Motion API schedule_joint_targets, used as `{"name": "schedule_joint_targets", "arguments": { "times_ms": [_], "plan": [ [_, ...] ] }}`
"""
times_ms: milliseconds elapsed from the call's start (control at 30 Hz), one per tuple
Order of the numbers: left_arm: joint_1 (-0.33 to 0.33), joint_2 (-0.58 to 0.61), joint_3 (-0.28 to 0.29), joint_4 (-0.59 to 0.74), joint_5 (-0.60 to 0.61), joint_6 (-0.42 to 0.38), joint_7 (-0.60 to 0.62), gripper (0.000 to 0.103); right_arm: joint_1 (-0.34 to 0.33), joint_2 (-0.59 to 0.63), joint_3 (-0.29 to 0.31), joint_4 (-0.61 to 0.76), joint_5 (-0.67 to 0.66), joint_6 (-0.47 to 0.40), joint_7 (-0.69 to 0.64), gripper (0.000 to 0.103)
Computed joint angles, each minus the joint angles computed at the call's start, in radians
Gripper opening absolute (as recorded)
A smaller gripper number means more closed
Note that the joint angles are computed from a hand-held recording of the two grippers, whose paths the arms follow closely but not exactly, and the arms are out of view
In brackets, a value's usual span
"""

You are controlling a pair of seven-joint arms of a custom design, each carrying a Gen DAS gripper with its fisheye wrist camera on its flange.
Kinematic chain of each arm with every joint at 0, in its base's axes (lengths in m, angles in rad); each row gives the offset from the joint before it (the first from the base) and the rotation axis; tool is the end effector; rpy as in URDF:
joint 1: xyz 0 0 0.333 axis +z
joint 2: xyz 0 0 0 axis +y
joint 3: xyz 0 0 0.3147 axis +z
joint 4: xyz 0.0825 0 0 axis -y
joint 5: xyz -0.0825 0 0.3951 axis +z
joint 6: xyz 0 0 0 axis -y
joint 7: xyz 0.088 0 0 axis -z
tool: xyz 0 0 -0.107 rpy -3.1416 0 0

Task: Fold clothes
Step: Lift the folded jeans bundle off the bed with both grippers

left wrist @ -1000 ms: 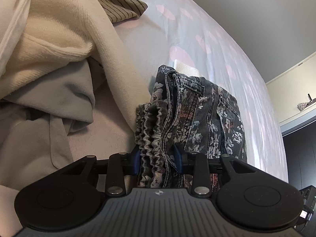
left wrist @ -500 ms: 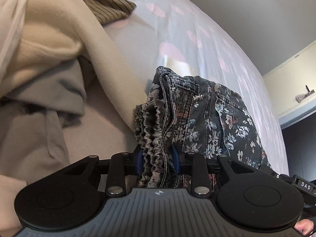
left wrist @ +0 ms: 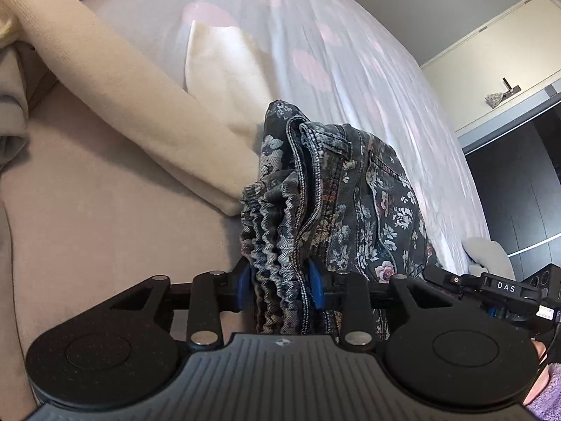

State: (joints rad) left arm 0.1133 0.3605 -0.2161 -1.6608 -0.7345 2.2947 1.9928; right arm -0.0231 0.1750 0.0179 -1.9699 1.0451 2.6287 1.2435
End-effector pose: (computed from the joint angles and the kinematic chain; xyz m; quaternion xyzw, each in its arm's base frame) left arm 0.6917 -0.0691 0.4326 0.6357 -0.6847 0.3438 0.0937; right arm 0.6336 -0.0246 0.4193 -0.4694 0.7868 0.0306 0.3997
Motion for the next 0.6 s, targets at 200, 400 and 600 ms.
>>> {"name": "schedule_joint_targets", "arguments": {
  "times_ms": [200,400,600],
  "plan": [
    [-0.012,0.002,-0.003,-0.010,0.009,0.049,0.045,0.042,-0.010,0.029,0.021,0.014,0.122,0.098,-0.141,0.058],
    [-0.006,0.046,-0.022,0.027,-0.011,0.066,0.062,0.048,-0.043,0.101,0.044,0.069,0.273,0.079,-0.230,0.057],
    [0.001,0.058,-0.038,0.037,-0.018,0.078,0.103,0.037,-0.071,0.152,0.056,0.117,0.381,0.000,-0.326,0.037]
  ]
}}
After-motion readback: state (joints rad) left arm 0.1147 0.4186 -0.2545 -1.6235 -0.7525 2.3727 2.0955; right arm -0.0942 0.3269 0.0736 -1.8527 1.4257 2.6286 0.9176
